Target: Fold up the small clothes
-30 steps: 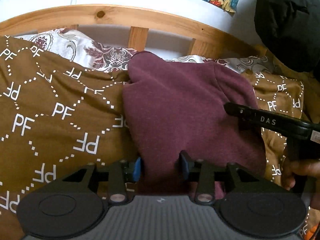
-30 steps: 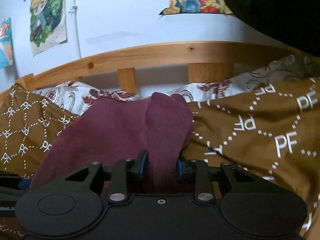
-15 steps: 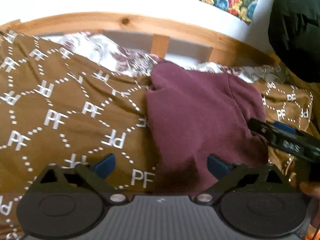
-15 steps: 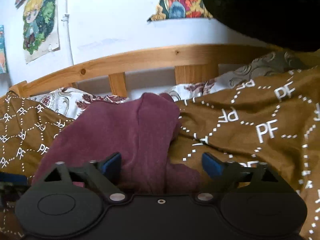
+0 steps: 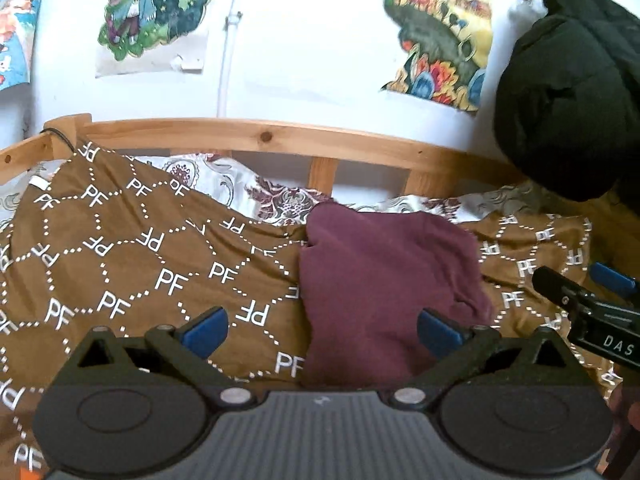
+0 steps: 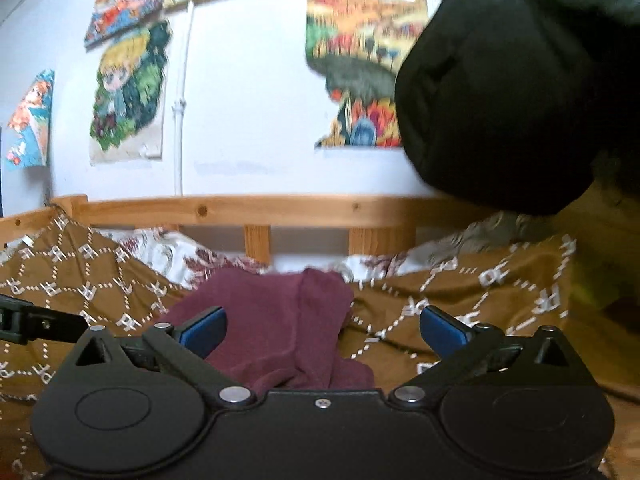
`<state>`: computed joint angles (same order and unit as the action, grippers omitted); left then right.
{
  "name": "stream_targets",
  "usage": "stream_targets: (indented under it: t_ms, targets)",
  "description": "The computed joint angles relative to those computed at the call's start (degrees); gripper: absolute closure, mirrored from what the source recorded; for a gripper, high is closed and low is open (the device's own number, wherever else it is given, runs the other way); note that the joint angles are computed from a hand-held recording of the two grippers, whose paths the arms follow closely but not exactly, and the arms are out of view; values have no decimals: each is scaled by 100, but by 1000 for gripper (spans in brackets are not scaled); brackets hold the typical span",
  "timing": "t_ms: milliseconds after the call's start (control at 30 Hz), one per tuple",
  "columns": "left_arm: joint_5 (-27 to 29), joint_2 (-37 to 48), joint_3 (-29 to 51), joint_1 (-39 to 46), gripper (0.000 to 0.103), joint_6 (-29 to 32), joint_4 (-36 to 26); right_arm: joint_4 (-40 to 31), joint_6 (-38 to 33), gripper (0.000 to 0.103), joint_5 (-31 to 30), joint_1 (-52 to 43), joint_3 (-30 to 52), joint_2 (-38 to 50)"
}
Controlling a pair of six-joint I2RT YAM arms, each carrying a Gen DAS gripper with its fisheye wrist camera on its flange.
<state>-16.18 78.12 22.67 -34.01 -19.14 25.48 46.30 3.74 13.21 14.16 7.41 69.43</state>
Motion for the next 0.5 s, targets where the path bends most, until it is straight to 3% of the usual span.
stream_targets:
  t_ms: [300, 433, 500]
  targets:
    - [-737, -1948, -674, -774, 1, -326, -1199, -3627, 208, 1, 1254, 1160, -327, -4394]
    - [-1120, -2832, -765, -1214, 1, -372, -2007, -5130, 356, 1, 2405, 2291, -279, -5968]
    - [-1456, -3240, -812, -1546, 1, -457, -2378, -5697, 645, 1, 3077, 2941, -167, -6277]
